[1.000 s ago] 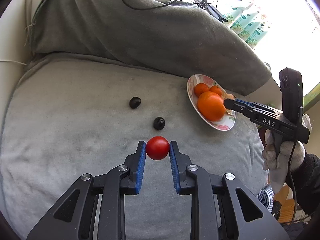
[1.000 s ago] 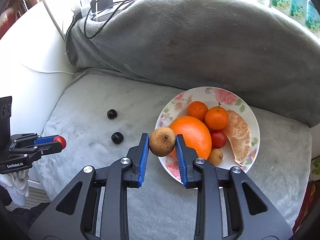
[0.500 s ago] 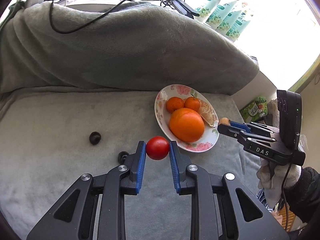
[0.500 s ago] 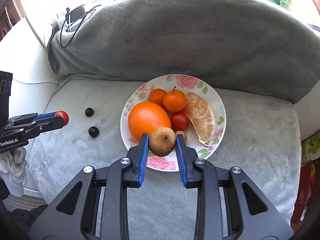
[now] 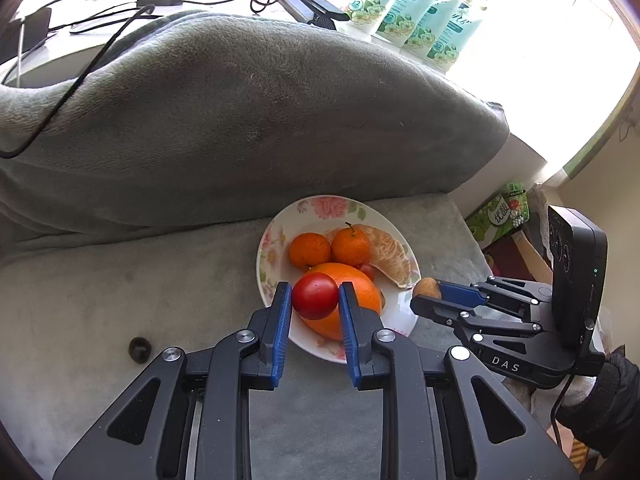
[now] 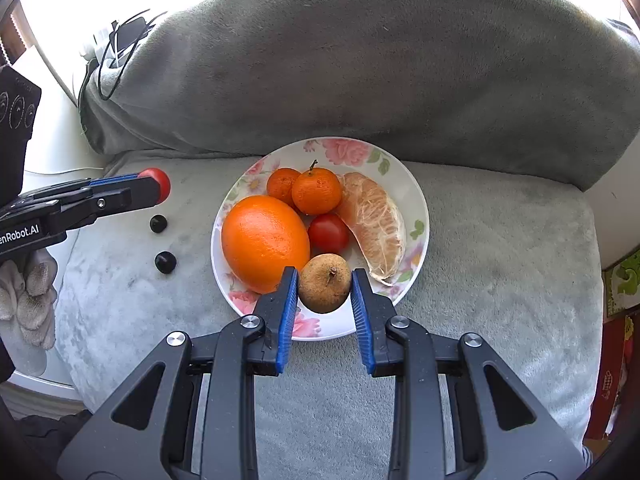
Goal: Organize fruits
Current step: 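Carry tomato over plate with left gripper while right gripper carries brown fruit there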
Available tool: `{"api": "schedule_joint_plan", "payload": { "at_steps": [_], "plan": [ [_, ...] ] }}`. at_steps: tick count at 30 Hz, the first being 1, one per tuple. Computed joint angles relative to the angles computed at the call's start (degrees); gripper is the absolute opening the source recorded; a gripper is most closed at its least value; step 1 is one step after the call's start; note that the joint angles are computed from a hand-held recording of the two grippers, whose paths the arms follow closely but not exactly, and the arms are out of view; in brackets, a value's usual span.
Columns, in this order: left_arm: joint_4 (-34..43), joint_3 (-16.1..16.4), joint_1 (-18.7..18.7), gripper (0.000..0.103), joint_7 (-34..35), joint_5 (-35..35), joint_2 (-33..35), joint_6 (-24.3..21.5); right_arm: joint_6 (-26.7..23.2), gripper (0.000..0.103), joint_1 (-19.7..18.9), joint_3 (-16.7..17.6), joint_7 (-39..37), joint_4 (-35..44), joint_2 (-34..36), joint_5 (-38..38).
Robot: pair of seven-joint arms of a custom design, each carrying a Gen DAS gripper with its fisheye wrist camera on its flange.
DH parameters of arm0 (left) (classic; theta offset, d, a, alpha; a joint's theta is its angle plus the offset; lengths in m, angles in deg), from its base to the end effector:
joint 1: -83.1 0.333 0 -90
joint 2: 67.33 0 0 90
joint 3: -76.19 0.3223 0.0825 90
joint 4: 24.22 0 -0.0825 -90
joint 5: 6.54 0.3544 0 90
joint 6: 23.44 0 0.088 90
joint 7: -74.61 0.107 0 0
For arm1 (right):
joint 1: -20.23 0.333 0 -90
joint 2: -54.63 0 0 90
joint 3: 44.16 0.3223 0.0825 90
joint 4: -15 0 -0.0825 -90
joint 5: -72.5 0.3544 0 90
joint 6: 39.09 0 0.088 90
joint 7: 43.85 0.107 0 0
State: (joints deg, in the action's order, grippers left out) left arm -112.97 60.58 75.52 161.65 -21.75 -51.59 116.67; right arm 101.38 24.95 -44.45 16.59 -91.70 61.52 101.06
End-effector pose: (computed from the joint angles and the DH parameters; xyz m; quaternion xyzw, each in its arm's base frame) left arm 0.6180 -0.2382 0.5821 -0.6064 0.7195 -0.3361 0.0385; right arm 0.6034 0.0470 0.5212 -0.7625 0.5737 -0.0847 0.2868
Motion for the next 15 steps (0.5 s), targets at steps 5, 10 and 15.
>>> {"api": "schedule_joint_plan", "payload": {
  "at_steps": [5,10,15],
  "plan": [
    [4.8,-0.4,-0.7,0.022,0.1,1.1,3.5,-1.9,0.2,0.028,-0.2,0.0,-0.5,0.0,0.7,0.7],
    [9.1,-0.9,-1.3,0.022,-0.3,2.1,6.6,-3.6,-0.2,0.028,-0.5,0.0,-1.1,0.3,1.5,1.5],
    [13.5,-1.1,-2.2,0.022,-0.9,3.7,9.6,-5.6,-0.5,0.028,-0.9,0.1,-1.8,0.5,1.8,2.3]
  ]
}}
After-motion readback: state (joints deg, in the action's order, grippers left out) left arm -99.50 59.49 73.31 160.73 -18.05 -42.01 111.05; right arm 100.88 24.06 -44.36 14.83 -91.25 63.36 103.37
